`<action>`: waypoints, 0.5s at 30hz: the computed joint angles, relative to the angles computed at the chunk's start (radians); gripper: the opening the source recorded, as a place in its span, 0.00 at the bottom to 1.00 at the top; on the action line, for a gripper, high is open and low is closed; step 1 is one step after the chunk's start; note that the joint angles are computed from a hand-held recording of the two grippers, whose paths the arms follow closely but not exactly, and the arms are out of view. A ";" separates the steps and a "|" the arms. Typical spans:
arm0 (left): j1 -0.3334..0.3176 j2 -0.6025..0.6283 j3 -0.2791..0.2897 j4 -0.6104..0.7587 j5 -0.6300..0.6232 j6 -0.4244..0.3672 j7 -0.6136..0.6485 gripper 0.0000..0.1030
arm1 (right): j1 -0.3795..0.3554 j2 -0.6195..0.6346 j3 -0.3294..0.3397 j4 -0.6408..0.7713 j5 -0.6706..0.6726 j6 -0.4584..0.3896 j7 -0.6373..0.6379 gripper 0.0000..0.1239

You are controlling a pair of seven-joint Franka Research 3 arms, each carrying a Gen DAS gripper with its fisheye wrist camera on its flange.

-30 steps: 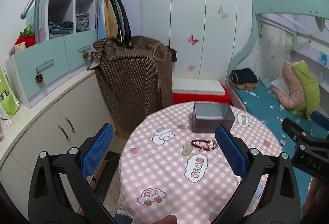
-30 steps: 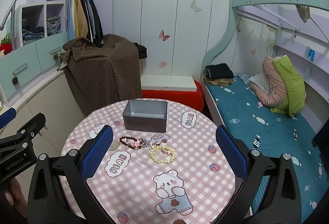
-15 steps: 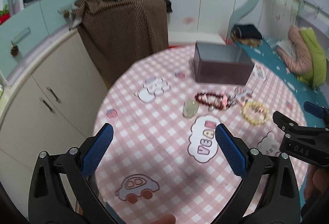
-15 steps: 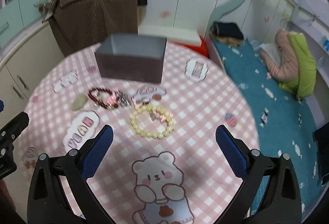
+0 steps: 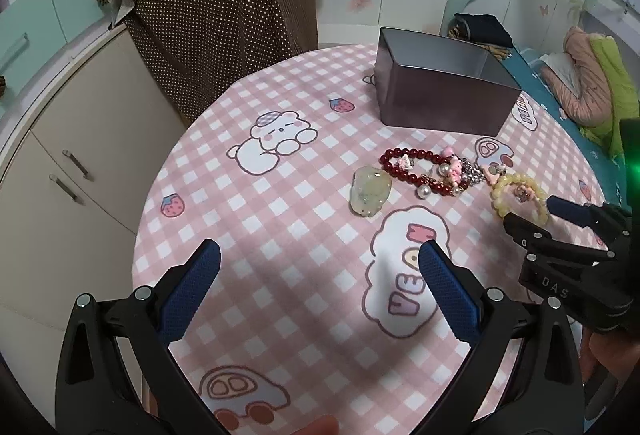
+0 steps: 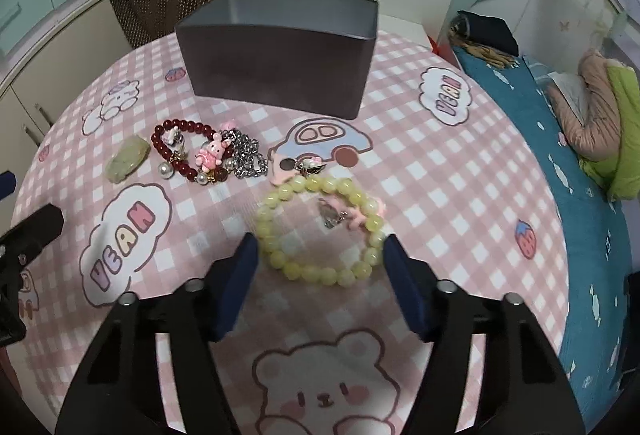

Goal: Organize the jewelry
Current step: 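Move the right tool down to the pale yellow bead bracelet, then close the right tool on the yellow bracelet while the left tool approaches the jade pendant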

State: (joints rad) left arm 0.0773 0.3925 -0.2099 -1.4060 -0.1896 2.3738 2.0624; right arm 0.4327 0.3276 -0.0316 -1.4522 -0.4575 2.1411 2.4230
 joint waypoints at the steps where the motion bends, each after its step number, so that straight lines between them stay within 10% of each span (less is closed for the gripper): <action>1: -0.002 0.013 0.000 0.018 0.001 -0.010 -0.003 0.96 | -0.002 0.002 0.000 0.000 0.001 0.009 -0.003 0.44; 7: -0.021 0.088 0.000 0.105 0.040 -0.039 -0.011 0.95 | -0.017 0.003 0.010 -0.008 0.046 0.069 -0.062 0.19; 15: -0.057 0.236 0.002 0.306 0.115 -0.109 -0.036 0.95 | -0.027 -0.012 0.006 -0.034 0.090 0.124 -0.083 0.21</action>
State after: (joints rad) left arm 0.0206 0.6290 -0.2079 -1.1001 -0.0741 2.2643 2.0268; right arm 0.4059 0.3153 -0.0257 -1.4860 -0.3677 2.2651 2.3402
